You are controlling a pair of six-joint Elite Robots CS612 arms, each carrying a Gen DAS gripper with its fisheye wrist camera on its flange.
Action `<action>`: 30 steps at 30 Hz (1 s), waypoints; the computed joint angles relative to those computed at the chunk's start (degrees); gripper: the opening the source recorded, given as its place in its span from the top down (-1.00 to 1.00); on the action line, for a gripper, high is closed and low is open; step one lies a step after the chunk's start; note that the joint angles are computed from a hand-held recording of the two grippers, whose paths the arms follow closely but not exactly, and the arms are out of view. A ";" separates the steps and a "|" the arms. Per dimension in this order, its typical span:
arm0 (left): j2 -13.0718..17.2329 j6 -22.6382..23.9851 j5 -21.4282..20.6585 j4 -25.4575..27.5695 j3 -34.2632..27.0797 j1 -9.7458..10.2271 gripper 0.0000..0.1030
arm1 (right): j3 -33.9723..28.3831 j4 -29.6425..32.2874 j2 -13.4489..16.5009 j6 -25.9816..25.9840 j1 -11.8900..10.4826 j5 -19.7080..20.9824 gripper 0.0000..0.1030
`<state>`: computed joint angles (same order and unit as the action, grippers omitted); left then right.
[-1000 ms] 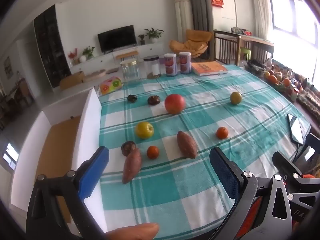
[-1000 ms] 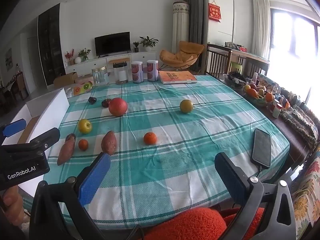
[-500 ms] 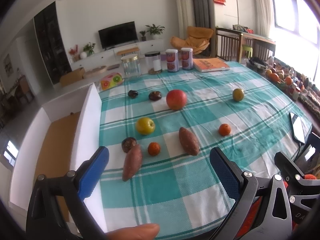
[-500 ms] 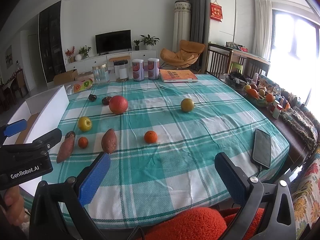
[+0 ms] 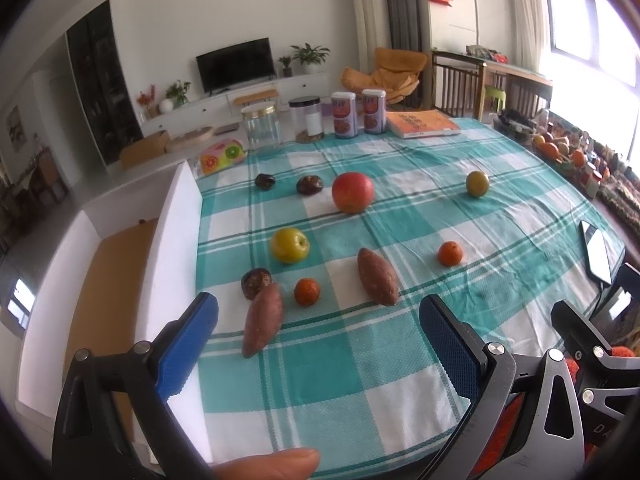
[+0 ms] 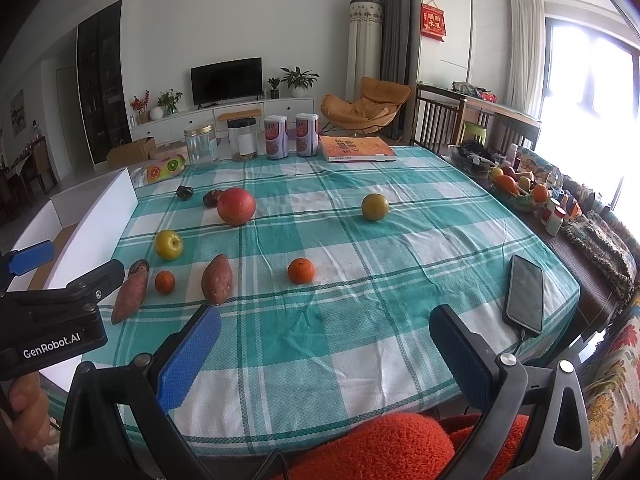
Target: Organize fruits
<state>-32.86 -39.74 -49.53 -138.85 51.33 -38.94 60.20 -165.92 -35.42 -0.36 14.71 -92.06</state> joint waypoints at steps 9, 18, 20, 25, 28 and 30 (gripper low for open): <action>0.12 -0.44 -0.88 0.57 -0.02 0.06 -0.97 | -0.40 1.18 0.28 -0.35 -0.08 0.16 -1.00; 0.11 -0.67 -1.62 0.72 0.02 0.19 -0.97 | -0.37 1.17 0.32 -0.50 -0.04 -0.05 -1.00; 0.10 -0.73 -1.72 0.72 0.07 0.18 -0.97 | -0.53 1.06 0.43 -0.70 0.01 -0.33 -1.00; 0.12 -0.70 -1.65 0.75 0.05 0.14 -0.97 | -0.34 -0.10 0.43 -1.92 0.24 -1.53 -1.00; 0.10 -0.80 -1.79 0.75 0.21 0.00 -0.97 | -0.34 -0.10 0.44 -2.13 0.26 -1.68 -1.00; 0.21 -0.79 -2.05 0.77 0.09 0.02 -0.97 | -0.33 0.01 0.44 -2.26 0.26 -1.82 -1.00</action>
